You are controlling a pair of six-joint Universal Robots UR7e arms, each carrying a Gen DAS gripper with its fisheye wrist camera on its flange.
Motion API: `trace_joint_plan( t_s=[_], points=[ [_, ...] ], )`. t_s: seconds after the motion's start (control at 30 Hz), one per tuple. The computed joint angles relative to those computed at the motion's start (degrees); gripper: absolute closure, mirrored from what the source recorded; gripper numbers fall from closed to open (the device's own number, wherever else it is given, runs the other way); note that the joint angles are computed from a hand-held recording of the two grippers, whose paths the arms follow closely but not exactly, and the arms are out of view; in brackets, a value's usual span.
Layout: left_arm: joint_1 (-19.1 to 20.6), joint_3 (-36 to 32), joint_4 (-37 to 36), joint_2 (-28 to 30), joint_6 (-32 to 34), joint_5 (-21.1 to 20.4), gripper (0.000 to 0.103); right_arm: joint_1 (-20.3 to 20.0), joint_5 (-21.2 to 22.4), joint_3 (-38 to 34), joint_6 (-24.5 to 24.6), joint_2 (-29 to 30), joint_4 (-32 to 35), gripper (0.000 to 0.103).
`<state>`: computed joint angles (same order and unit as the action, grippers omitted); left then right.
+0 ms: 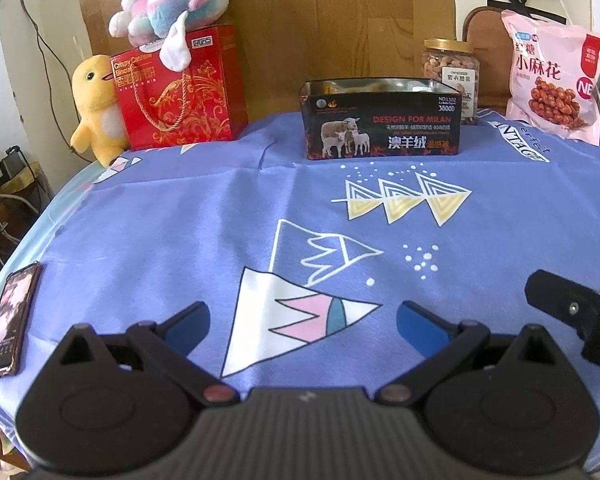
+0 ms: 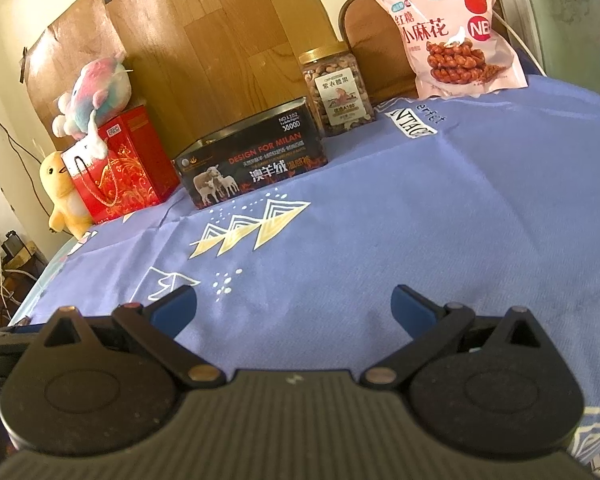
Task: Organize snacks
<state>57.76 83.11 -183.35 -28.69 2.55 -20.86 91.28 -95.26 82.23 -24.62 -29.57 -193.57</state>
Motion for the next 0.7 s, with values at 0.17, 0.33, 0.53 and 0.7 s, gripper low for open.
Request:
trace_joint_plan(
  t_s=[0.17, 0.33, 0.53, 0.7],
  points=[
    [0.05, 0.2, 0.14, -0.19, -0.16, -0.13, 0.0, 0.08, -0.07, 0.07, -0.08, 0.01, 0.02, 0.0],
    [0.1, 0.63, 1.53, -0.61, -1.62, -0.41, 0.0, 0.17, -0.23, 0.15, -0.25, -0.03, 0.29, 0.0],
    [0.13, 0.89, 1.63, -0.82, -1.65, -0.67, 0.0, 0.13, -0.1, 0.4, -0.31, -0.02, -0.43, 0.0],
    [0.11, 0.88, 2.55, -0.76, -2.12, -0.74, 0.0, 0.08, -0.15, 0.46, -0.02, -0.05, -0.17, 0.0]
  ],
)
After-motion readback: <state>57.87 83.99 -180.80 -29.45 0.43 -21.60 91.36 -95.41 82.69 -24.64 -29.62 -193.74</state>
